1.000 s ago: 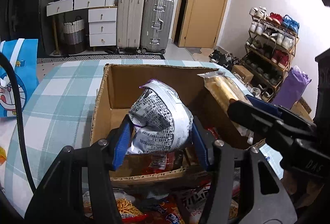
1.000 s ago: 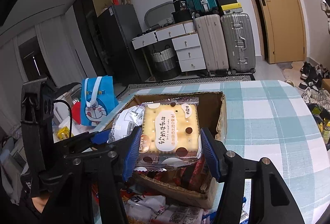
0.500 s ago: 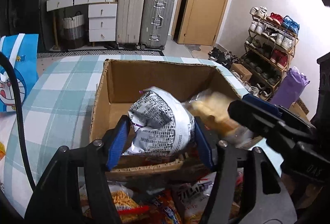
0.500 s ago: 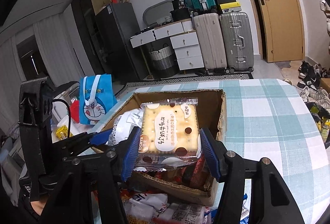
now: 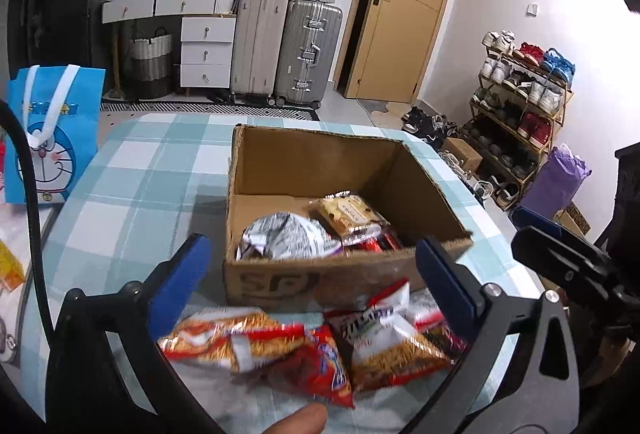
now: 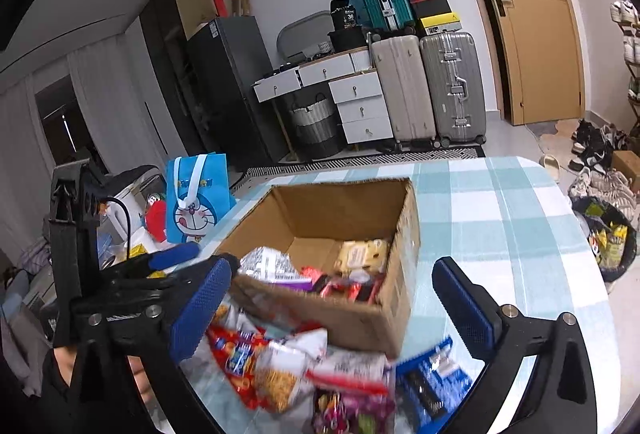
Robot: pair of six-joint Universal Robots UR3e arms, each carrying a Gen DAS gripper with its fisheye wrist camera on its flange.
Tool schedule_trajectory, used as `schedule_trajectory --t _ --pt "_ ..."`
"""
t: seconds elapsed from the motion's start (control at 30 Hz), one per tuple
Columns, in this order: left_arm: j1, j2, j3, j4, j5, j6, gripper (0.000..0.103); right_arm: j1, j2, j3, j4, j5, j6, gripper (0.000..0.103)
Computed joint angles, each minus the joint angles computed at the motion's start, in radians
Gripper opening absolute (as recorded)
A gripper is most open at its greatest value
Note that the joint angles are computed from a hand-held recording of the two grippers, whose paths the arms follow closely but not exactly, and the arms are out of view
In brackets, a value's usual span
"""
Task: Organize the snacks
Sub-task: 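Withdraw both grippers from the box and reach toward the snack pile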
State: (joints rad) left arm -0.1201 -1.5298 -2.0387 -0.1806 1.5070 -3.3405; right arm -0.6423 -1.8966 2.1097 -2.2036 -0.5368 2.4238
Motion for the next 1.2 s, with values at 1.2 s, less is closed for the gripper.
schedule_trajectory --t 1.2 --pt "-0.003 0.335 -0.354 -0.105 0.023 -0.008 0.102 -0.205 -0.261 0.15 0.473 -0.147 -0.464 0.103"
